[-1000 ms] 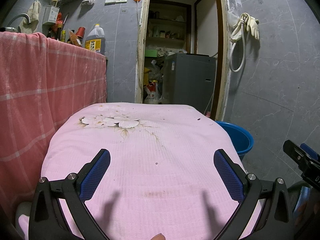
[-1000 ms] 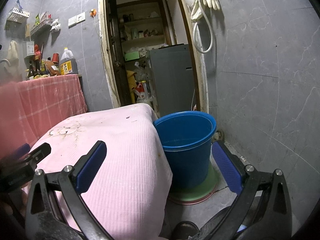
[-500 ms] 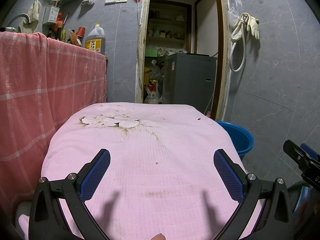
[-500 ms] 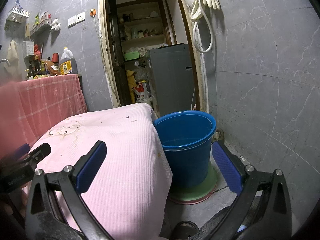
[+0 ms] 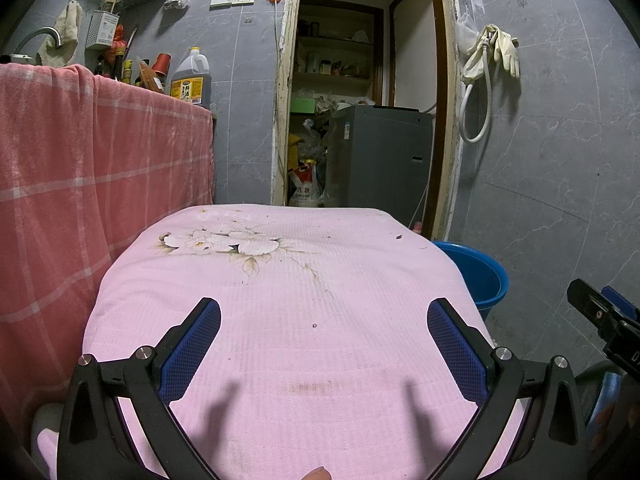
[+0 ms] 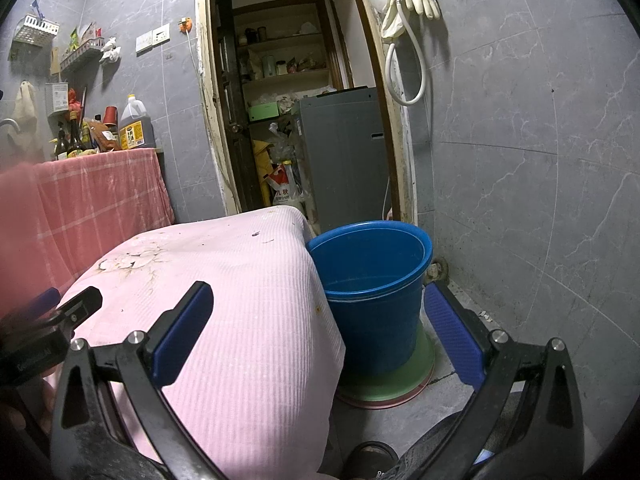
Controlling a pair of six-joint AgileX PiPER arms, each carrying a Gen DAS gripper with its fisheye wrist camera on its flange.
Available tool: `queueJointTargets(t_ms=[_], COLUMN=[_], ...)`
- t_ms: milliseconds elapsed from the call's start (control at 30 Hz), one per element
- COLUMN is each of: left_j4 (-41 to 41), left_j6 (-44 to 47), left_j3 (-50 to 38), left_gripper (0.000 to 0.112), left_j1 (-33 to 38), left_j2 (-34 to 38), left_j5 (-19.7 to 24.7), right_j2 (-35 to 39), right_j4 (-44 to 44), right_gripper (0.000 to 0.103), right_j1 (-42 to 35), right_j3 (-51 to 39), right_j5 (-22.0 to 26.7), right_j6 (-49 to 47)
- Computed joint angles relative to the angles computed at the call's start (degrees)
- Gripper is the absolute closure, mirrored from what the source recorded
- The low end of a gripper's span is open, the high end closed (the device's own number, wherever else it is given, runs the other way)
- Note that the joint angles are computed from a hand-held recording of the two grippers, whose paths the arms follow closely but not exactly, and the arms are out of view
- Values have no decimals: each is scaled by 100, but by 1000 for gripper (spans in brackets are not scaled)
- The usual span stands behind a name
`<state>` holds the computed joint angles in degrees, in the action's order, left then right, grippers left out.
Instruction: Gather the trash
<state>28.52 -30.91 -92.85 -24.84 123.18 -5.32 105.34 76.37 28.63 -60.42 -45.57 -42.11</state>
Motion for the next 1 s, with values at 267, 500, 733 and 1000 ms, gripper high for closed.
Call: queueJointTargets(t_ms=[267,500,733,1000], left_j4=[253,243,556,663], left_j6=[-239,-232,-531,-642], left_j3=[-13,-11,-21,-25], left_gripper=[11,11,11,11], left_j1=[18,19,41,46], left_j2=[6,1,6,5], left_j5=[1,6,-3,1], right_j2=[-5,-9,-11,-14], right_j4=[-11,-1,-4,-5], right_gripper=[0,0,0,0], right_j1=[-9,-6,-12,-12], right_j3=[5,4,7,8], right_j5=[9,9,17,16], right_j6=[4,-3,-2,2])
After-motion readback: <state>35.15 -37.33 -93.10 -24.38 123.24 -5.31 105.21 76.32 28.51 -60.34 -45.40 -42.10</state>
